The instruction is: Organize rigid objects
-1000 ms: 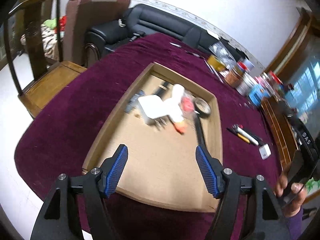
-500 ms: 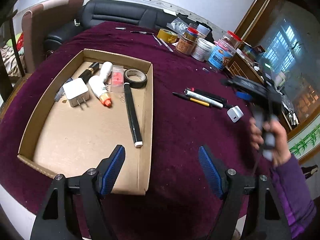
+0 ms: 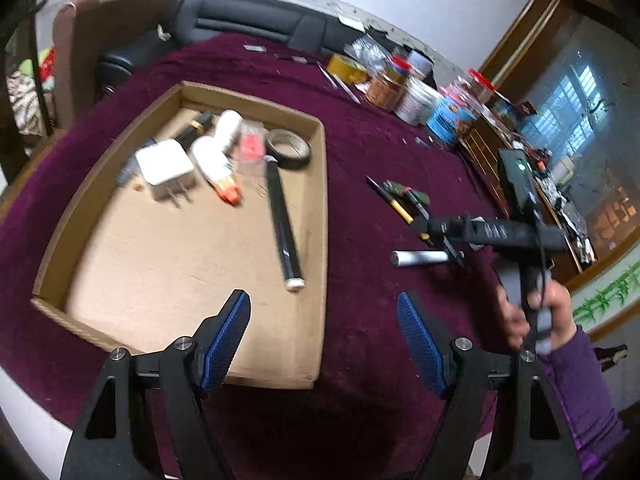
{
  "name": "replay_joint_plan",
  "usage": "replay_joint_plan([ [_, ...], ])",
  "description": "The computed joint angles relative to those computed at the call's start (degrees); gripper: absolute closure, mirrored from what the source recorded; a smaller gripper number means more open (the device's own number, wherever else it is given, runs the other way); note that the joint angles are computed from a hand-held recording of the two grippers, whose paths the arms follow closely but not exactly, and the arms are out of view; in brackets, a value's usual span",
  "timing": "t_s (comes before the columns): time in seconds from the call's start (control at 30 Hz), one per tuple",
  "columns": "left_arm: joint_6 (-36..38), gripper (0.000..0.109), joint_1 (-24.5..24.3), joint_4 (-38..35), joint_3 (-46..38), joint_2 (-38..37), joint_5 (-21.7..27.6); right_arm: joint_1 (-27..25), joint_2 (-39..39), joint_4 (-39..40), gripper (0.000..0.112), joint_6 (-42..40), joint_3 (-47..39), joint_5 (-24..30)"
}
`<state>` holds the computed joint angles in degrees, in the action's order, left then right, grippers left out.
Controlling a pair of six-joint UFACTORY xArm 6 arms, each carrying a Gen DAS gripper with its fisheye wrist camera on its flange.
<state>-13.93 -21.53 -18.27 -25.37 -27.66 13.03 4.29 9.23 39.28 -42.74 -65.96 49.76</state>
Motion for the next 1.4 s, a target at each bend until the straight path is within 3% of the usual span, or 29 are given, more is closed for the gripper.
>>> replay_joint_plan([
  [0.13,0.8,0.038,-1.8,-0.4,-1.3,2.1,0.2,-0.2,-6.9,-0.1,0.014,-3.8,7.7,-2.3],
  [0.2,0.1,0.038,-2.6,0.7,-1.6,2.2,0.5,-0.5,-10.4,0.2,0.015,-3.5,12.1,-10.1],
  [0.27,-1.3,0.038,-3.3,3.2,-1.7,1.9,0.9,-1.3,-12.2,1.4,0.015,-3.6,14.3,-14.3],
  [0.5,-6.2,0.038,-6.1,11.8,-4.2,4.9,3.2,-5.5,-12.6,23.1,0.015,-14.3,16.8,-23.3],
  [0.67,-8.9,0.038,-8.1,16.8,-8.3,9.6,4.4,-8.4,-9.8,35.1,0.015,-21.8,14.8,-22.9],
  [0.77,-8.8,0.038,-9.0,17.7,-12.1,13.7,4.4,-9.4,-8.7,34.2,0.015,-20.7,14.4,-23.4],
  [0.87,-13.3,0.038,-9.4,26.4,-17.8,19.7,4.0,-9.8,-8.9,39.0,0.015,-24.7,14.1,-25.3],
  [0.93,-14.7,0.038,-9.4,30.5,-22.1,24.3,4.6,-10.4,-7.9,37.1,0.015,-22.4,13.6,-24.4],
  [1.03,-10.1,0.041,-9.6,26.8,-28.8,31.4,6.8,-10.6,-6.8,34.7,0.015,-20.0,12.7,-23.8],
  [1.1,-5.7,0.061,-9.8,22.6,-32.2,35.0,7.2,-11.4,-6.3,33.7,0.015,-19.0,12.5,-22.7],
  [1.2,-1.0,0.067,-9.7,17.8,-36.5,39.0,8.5,-11.9,-5.6,33.1,0.015,-18.0,12.0,-21.6],
  [1.3,-4.0,0.07,-10.0,22.4,-38.6,40.9,8.7,-12.4,-4.8,32.1,0.015,-16.3,11.5,-20.5],
  [1.4,-3.9,0.07,-10.8,22.4,-39.7,41.5,9.2,-13.1,-4.2,32.0,0.015,-15.4,11.0,-19.2],
])
